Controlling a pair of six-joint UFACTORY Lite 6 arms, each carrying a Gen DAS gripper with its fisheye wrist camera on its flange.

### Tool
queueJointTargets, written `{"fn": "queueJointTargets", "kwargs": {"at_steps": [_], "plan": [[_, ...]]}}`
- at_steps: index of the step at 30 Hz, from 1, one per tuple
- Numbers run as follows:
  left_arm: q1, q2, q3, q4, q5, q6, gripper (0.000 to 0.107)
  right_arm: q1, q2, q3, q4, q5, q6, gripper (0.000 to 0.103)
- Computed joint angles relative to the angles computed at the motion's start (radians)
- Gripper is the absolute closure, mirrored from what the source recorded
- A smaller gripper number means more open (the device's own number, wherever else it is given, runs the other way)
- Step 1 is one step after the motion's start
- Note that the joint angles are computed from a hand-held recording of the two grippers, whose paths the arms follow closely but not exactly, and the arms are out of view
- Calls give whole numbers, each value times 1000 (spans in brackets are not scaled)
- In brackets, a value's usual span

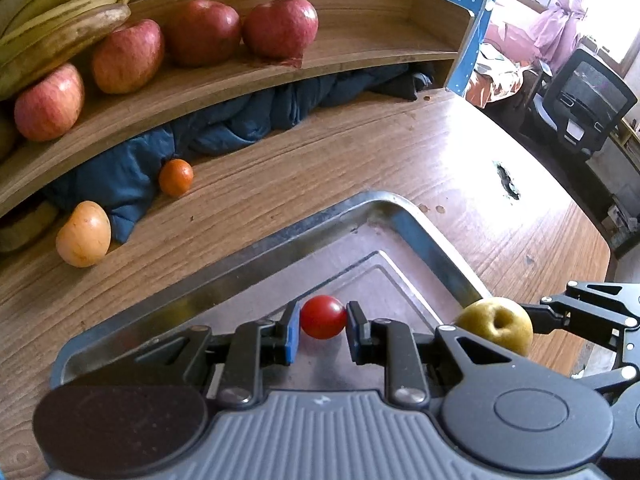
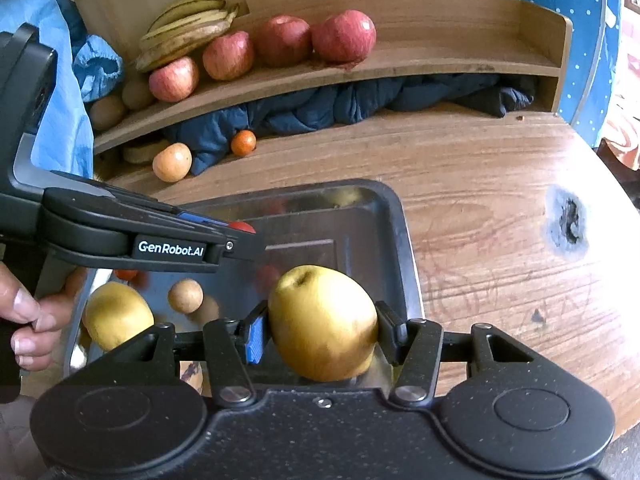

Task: Organize fruits
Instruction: 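Carry the tomato and pear over the steel tray with both tools, then lower tomato and pear onto the tray and open both tools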

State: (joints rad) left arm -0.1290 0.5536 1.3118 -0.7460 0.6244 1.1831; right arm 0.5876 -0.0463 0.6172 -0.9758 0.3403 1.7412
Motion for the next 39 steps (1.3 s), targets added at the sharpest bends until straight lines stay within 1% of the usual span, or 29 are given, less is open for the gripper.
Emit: {"fn": "queueJointTargets", "kwargs": {"at_steps": [4, 12, 17, 23, 28, 33, 36, 39], "plan": [[3, 0, 0, 5, 0, -2, 81, -2, 1, -2, -12, -1, 11, 47], [8, 0, -1, 5, 5, -3, 81, -8, 2, 10, 62, -10, -83, 48], [9, -2, -5, -1, 2, 4, 81, -3, 21, 28, 63, 3, -87, 47], [9, -1, -2, 10, -1, -9, 80, 5, 42, 37, 16, 10, -37, 47], [4, -9, -2, 41, -11, -46, 80, -3, 45, 37, 9, 0, -44, 47], [1, -41, -23, 56, -42, -74, 80, -3, 31, 24, -66, -9, 22, 47], [0, -69, -41, 76, -62, -104, 75, -6, 18, 13, -97, -10, 47, 47], [1, -116, -75, 80, -80, -116, 63, 6, -12, -3, -104, 6, 57, 45]]}}
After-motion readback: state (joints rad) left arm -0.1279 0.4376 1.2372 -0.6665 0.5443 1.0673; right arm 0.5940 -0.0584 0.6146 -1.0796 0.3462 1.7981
